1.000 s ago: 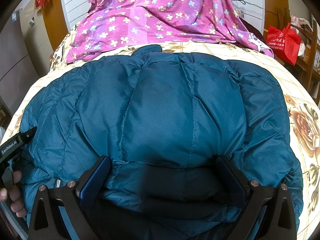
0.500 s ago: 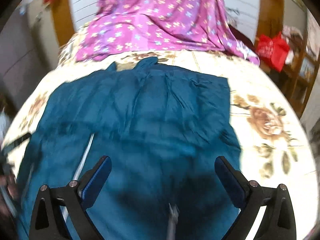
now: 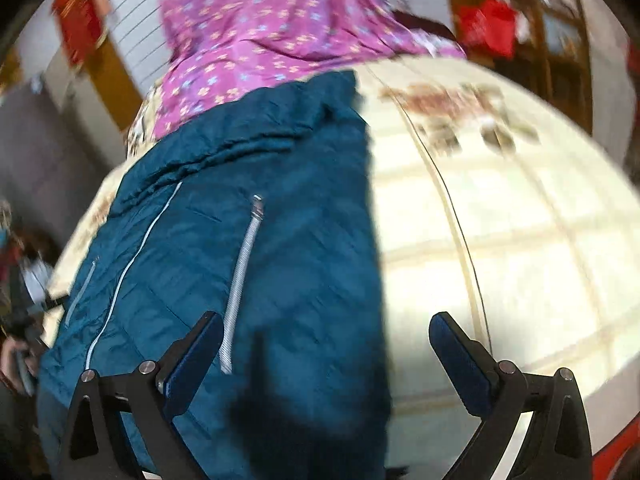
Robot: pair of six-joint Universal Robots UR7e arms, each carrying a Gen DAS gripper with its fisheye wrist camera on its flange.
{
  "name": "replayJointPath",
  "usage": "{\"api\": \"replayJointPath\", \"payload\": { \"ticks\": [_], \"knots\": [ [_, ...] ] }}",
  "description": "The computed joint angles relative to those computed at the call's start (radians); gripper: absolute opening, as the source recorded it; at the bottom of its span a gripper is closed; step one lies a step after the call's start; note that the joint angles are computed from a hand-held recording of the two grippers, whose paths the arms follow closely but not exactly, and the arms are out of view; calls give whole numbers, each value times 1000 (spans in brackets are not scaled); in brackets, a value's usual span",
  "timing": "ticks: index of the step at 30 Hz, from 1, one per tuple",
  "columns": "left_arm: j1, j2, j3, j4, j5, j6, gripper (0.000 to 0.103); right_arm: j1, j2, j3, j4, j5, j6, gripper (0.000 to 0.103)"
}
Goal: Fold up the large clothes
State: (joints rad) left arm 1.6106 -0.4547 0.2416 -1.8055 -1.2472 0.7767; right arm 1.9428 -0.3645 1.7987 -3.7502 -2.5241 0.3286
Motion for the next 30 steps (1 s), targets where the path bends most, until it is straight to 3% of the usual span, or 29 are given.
{"api": "replayJointPath", "payload": {
  "ticks": [3,5,10,15,19,26,30],
  "knots": [
    [4,-1,12,1,3,-5,81,-20,-2,46,-56,66,35,103],
    [2,-32,92,-62,13,6,82,-17,-4,50,-52,68,24,103],
    [2,-49,159,-149,23,33,103,-13,7,54,-85,70,-3,103],
    [3,-66,199,-184,26,51,103,-15,16,74,-157,103,-40,103],
    [12,-80,211,-174,-4,75,103,-11,10,92,-151,132,-56,103],
    [29,-138,245,-57,-64,94,103,-27,2,137,-188,301,-100,103],
    [36,-211,350,-29,-86,152,102,-27,8,131,-182,320,-115,103]
  ]
}}
